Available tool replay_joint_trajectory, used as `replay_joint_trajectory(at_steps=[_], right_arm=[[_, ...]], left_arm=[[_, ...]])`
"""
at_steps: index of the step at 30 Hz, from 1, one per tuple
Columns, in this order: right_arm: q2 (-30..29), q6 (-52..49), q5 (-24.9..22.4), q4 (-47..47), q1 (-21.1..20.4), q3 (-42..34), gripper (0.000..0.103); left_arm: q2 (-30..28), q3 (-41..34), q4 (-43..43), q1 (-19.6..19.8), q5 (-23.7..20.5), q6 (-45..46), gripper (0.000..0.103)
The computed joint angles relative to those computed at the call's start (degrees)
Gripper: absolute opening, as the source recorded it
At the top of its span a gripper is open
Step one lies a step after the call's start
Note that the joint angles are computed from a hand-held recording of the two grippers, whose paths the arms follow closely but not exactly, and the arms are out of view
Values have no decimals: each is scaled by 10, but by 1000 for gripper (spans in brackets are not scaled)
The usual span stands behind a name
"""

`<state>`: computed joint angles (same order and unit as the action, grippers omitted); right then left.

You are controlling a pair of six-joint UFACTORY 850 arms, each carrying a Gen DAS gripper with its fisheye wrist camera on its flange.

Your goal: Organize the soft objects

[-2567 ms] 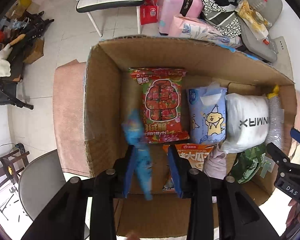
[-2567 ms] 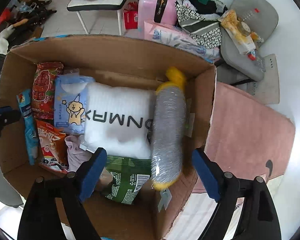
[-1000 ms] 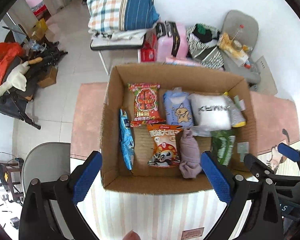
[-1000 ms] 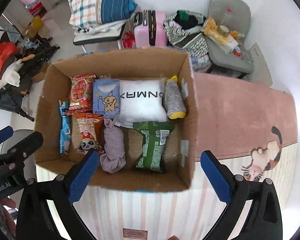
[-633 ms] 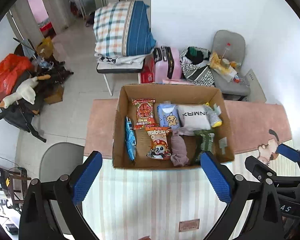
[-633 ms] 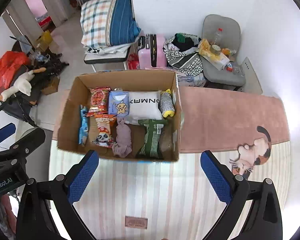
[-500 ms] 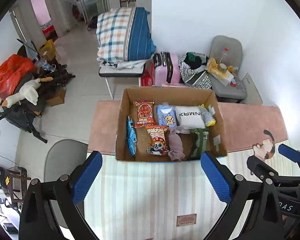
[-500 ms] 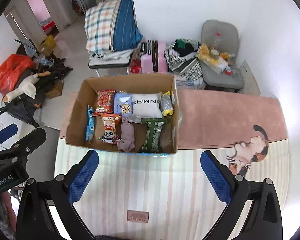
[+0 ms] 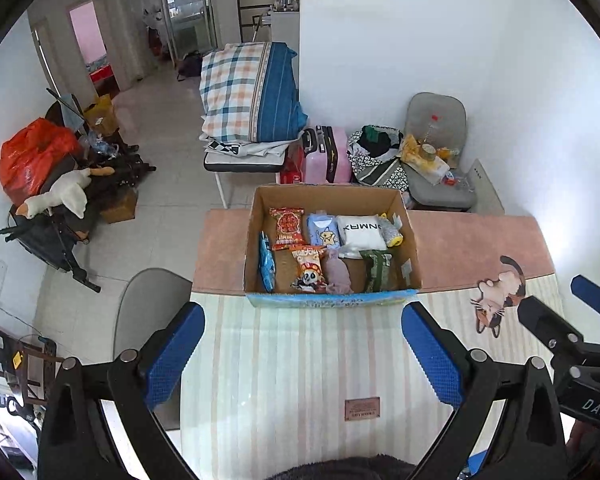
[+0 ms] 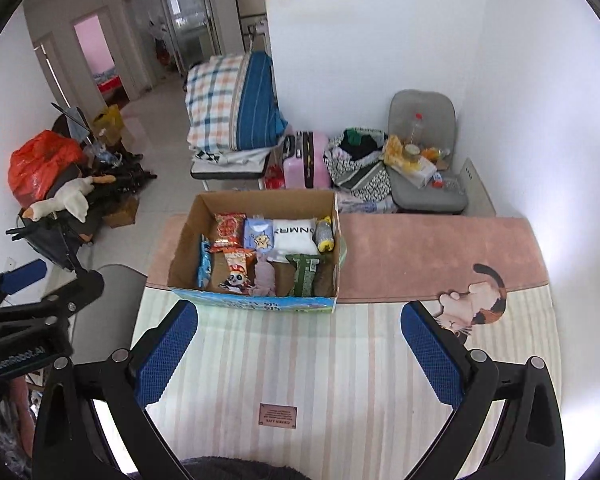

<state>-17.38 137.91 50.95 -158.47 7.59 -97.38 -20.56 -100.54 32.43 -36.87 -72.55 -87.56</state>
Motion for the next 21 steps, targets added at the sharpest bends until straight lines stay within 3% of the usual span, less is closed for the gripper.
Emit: replay_joint_trajectory(at_steps=[11,21], right_arm=[[48,-26,11,12,-15,22,103],[47,-6,-42,1,-15,8,103]], left_arm=[[0,-18,9,-25,-12,-8,101],[-5,-33,54,-29,-47,-20,101]])
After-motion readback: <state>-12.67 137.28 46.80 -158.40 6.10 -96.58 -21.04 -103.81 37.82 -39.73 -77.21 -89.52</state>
